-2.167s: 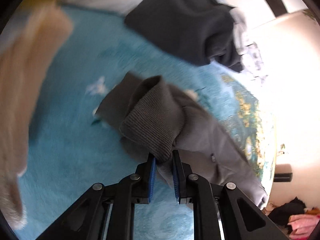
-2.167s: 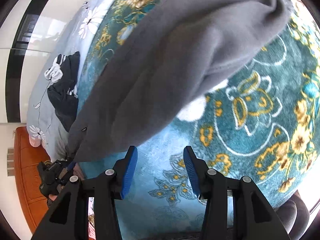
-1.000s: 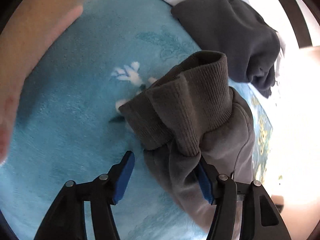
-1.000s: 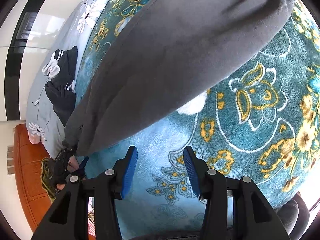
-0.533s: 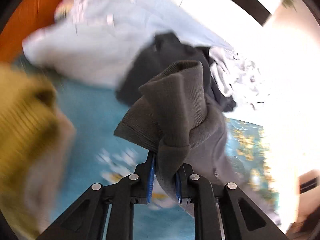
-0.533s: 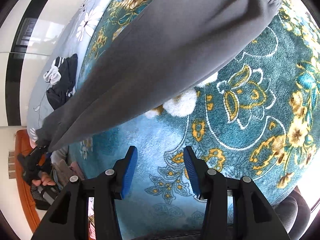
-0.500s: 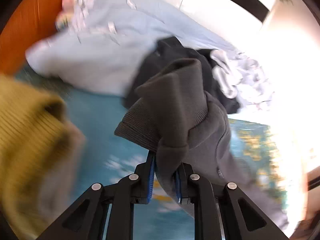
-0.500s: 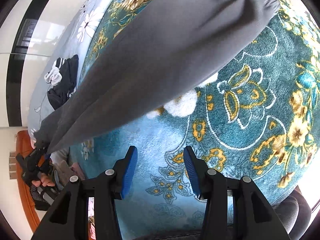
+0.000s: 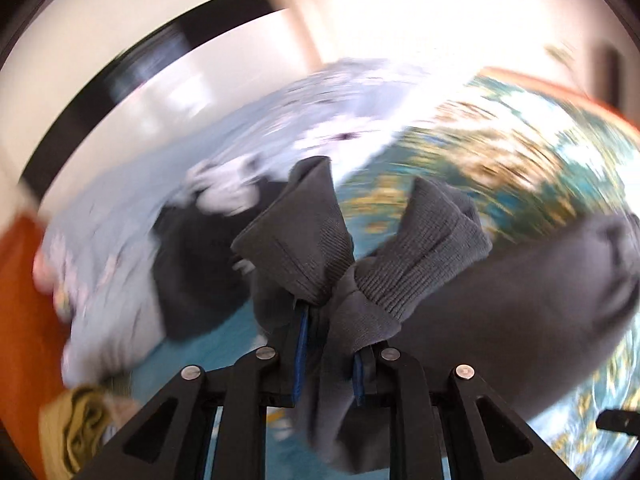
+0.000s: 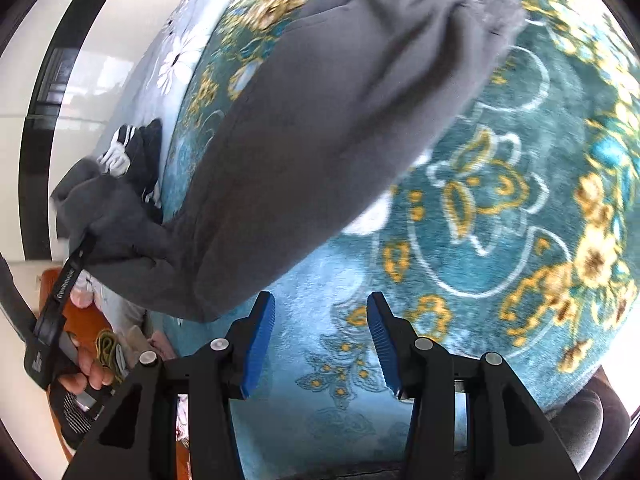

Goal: Fold clothes

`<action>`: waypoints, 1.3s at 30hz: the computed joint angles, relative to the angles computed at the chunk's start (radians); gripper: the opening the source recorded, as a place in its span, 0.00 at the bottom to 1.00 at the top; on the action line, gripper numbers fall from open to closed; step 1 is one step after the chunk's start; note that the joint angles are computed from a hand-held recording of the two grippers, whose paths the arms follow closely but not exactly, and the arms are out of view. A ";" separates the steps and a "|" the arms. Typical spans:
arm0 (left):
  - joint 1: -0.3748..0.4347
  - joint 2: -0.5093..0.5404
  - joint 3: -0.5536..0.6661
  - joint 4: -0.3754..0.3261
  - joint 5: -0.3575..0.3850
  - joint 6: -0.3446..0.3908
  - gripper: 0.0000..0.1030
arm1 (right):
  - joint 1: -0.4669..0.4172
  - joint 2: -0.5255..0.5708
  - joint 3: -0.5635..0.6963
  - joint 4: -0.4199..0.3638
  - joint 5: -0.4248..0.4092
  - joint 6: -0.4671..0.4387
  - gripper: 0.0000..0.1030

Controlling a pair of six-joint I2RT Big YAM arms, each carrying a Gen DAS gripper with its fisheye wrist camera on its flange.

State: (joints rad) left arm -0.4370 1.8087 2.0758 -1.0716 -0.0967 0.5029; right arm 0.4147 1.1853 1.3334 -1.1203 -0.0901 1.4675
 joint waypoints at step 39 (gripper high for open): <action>0.118 0.254 0.461 -0.546 0.356 -0.361 0.69 | -0.076 0.051 -0.013 0.314 -0.033 0.083 0.51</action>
State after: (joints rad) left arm -0.3192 2.0630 2.5364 -1.6175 0.2588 0.1416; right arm 0.3390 1.2367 1.3203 -0.8059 -0.1229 1.5505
